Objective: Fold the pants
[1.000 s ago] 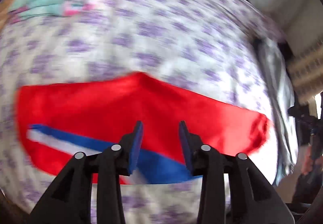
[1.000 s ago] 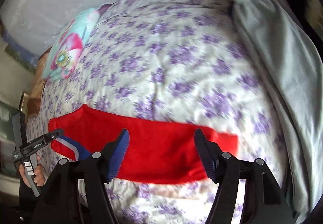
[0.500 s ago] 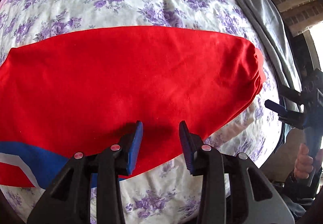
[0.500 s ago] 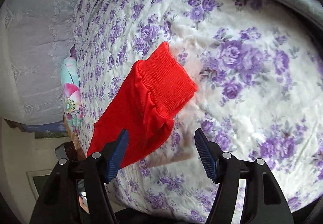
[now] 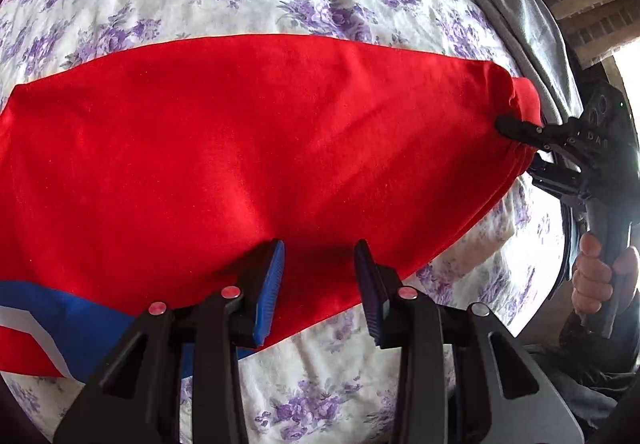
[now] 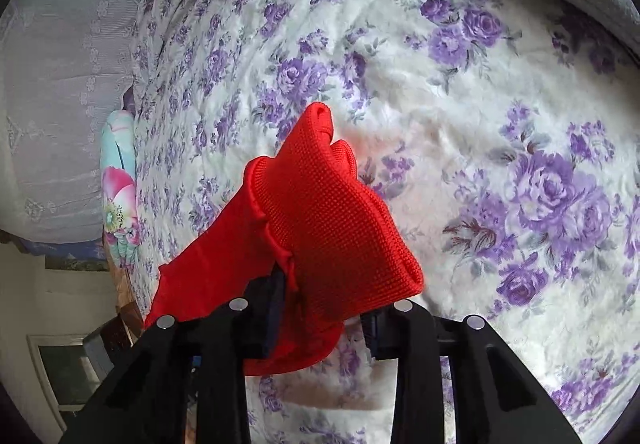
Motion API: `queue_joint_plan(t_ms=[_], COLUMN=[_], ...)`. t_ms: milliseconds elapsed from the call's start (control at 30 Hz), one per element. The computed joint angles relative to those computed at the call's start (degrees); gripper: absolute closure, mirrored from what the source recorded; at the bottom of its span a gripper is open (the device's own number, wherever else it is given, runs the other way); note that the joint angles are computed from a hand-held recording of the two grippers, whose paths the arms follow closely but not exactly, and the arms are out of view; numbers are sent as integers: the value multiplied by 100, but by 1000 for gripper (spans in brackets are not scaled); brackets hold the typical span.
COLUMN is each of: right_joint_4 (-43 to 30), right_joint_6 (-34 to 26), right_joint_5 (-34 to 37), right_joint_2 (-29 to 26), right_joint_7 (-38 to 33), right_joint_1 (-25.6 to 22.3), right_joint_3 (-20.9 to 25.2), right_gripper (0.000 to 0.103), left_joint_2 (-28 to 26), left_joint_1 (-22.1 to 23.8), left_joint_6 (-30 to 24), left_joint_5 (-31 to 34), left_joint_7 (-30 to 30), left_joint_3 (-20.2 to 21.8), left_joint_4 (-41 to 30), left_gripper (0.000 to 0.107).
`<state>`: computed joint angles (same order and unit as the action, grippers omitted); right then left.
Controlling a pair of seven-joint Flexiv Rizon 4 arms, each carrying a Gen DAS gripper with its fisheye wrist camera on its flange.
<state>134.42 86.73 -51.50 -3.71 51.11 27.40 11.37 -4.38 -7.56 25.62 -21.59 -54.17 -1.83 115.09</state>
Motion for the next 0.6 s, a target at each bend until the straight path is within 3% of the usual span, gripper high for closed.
queue_joint_plan(t_ms=[67,100,133,167,333,500,600], right_joint_4=[-58,-85,-99,-104,-108,-219,-325], right_joint_6=[-225,-309,-359,-385,-431,-697,-919], right_joint_5=[543,773,910,981,1188,1624,1926], right_joint_2=[-4,-4,-3,2,25,36,34], right_joint_7=[-475,-679,-807,-873,-1060,-1455,-1750], right_joint_1=[28,47,69,91,150,207,252], right_joint_3=[176,235,258,260,262,370,433], right_gripper=[70,70,70,70,70,70,70], left_joint_2=[-25,-25,-63,-112,-344,-726,-721], left_joint_1=[66,89,115,131,-95,-357,-338], left_joint_6=[-132,-137,-256,-403,-235,170,218], left_joint_5=[-184,-382,-634,-826,-1306,-865,-979], left_joint_7=[-55,-28,45,101,100,-268,-225], left_joint_3=[29,27,6,-21,-242,-359,-367], left_joint_4=[-82,-104,-168,-239,-335,-383,-310], left_gripper=[79,85,100,105,107,107,107])
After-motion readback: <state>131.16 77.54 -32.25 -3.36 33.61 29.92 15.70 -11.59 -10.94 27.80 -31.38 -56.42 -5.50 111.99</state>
